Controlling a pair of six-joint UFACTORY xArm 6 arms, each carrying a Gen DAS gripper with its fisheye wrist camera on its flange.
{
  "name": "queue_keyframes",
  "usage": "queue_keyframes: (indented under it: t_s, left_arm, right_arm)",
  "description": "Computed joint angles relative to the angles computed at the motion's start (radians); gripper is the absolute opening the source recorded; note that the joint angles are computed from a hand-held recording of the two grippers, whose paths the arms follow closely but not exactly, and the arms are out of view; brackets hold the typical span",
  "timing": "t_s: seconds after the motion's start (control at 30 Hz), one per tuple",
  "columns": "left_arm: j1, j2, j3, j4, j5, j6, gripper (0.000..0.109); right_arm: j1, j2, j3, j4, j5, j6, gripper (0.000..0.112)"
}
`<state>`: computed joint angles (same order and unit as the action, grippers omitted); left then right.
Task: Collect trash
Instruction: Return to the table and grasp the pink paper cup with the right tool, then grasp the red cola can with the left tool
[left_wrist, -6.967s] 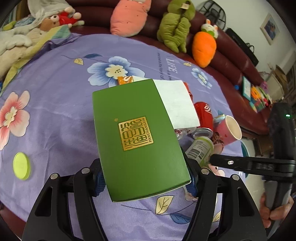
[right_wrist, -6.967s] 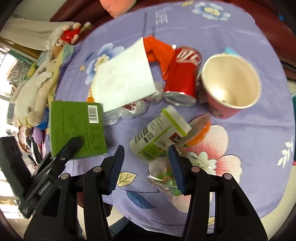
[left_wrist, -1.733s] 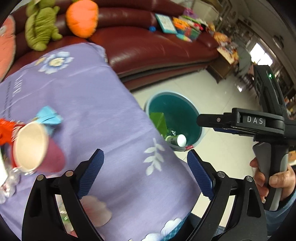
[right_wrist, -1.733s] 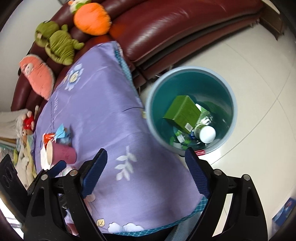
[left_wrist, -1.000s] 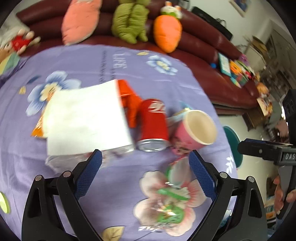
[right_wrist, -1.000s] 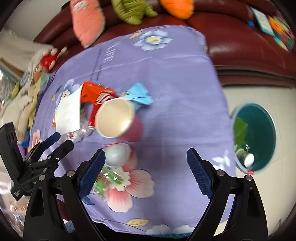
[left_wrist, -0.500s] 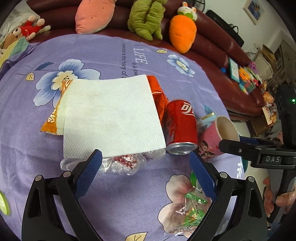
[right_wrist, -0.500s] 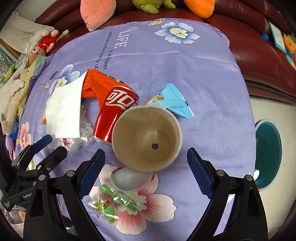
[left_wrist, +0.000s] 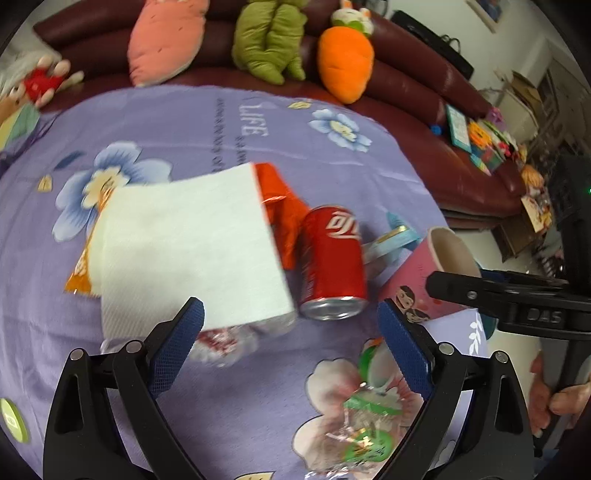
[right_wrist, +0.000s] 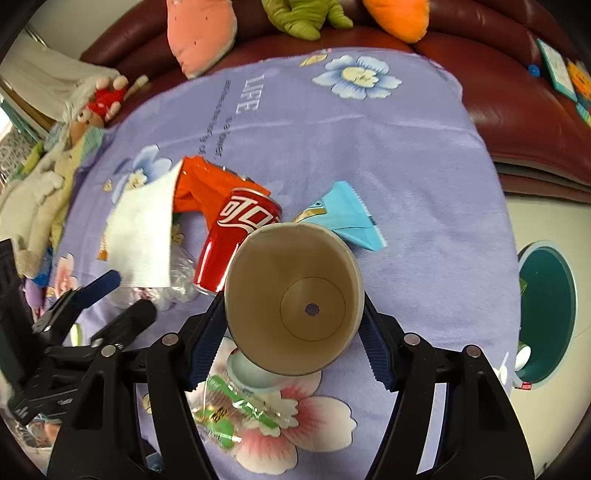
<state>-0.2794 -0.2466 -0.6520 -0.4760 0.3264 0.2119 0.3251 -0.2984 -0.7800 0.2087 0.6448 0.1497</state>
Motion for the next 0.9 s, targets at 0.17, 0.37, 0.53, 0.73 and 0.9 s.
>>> queue_keyframes:
  t_s: [0.17,0.37,0.53,0.73,0.9]
  left_arm:
    - [-0.046,0.065,-0.063,0.108,-0.004,-0.069,0.095]
    - [-0.084,0.180,-0.155,0.235,0.013,-0.153,0.083]
    - [-0.087,0.265,-0.217,0.324,0.041,-0.218,0.057]
    - [-0.087,0.316,-0.242,0.337,0.077,-0.246,0.057]
    - [-0.087,0.294,-0.212,0.439,0.029,-0.353,0.055]
  right_arm:
    - [-0.057,-0.096,0.051,0.018,0.006,-0.022,0.065]
    - [-0.151,-0.160,0.108,0.064,0.014,-0.058,0.066]
    - [-0.217,-0.169,0.140,0.138,0.022,-0.121,0.066]
    - [-0.256,-0.152,0.151,0.203,0.027,-0.184,0.066]
    - [-0.276,-0.152,0.162,0.240,0.028,-0.223,0.066]
